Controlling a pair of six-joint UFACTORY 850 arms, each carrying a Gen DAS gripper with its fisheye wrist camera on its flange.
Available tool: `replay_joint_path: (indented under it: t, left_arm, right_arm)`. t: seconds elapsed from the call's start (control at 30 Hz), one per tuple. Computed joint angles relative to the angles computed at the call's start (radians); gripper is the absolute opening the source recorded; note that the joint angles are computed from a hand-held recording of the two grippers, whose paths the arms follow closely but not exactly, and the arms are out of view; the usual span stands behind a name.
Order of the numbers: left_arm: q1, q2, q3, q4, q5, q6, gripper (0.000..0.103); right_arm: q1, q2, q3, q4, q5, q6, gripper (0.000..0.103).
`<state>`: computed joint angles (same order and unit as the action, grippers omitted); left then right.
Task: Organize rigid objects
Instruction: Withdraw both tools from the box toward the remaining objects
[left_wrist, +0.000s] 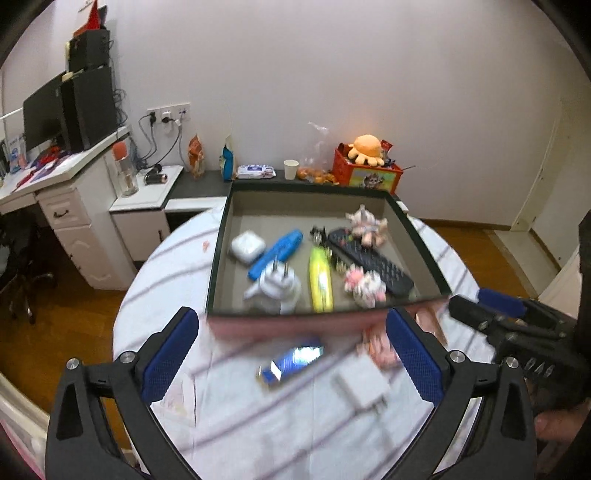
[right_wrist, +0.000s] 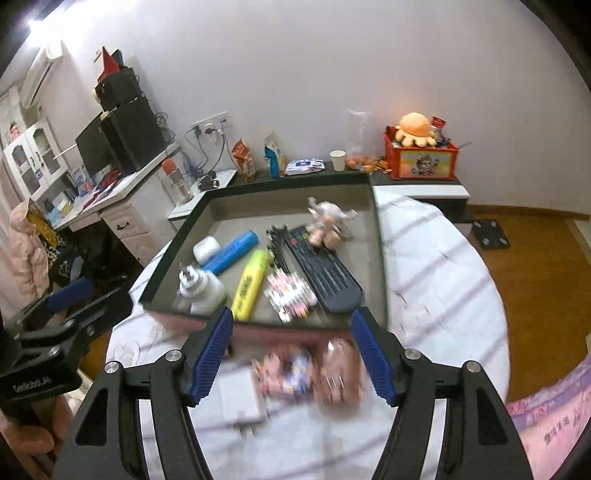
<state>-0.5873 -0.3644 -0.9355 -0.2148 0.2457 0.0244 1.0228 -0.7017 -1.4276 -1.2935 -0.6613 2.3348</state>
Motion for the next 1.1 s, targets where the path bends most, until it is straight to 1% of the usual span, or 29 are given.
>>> replay_joint_path:
  t: [0.13,0.23,0.37,0.5,0.57,0.77,0.93,1.1]
  left_arm:
    - [-0.006,0.038,0.099,0.083,0.035,-0.111,0.103]
    - [-0.014,0.042,0.146,0.117,0.049,-0.165,0.103]
    - [-0.026,0.033,0.19,0.078,0.053,-0.151,0.103]
    - [-0.033,0.016,0.198,0.056,0.044,-0.131,0.103]
    - [-0.035,0.012,0.195,0.025,0.041,-0.096,0.103]
    - [-0.033,-0.006,0.175,-0.002,0.033,-0.059,0.103]
    - [-0.033,-0.032,0.143,0.103,0.02,-0.161,0.103]
    - [-0.053,-0.067,0.094,0.242,0.019,-0.308,0.103]
  right_arm:
    - [0.048,0.03,0.066,0.007,-0.033,0.071,0.071]
    - [0.078,0.041,0.099,0.031,-0.043,0.102,0.071]
    - [0.102,0.041,0.138,0.053,-0.016,0.149,0.071]
    - [0.112,0.028,0.142,0.063,0.012,0.166,0.071]
    - [0.114,0.023,0.138,0.062,0.015,0.159,0.071]
    - [0.107,0.003,0.109,0.077,0.018,0.117,0.071]
    - [0.095,0.0,0.108,0.091,0.017,0.107,0.071]
    - [0.077,0.008,0.121,0.098,0.012,0.106,0.071]
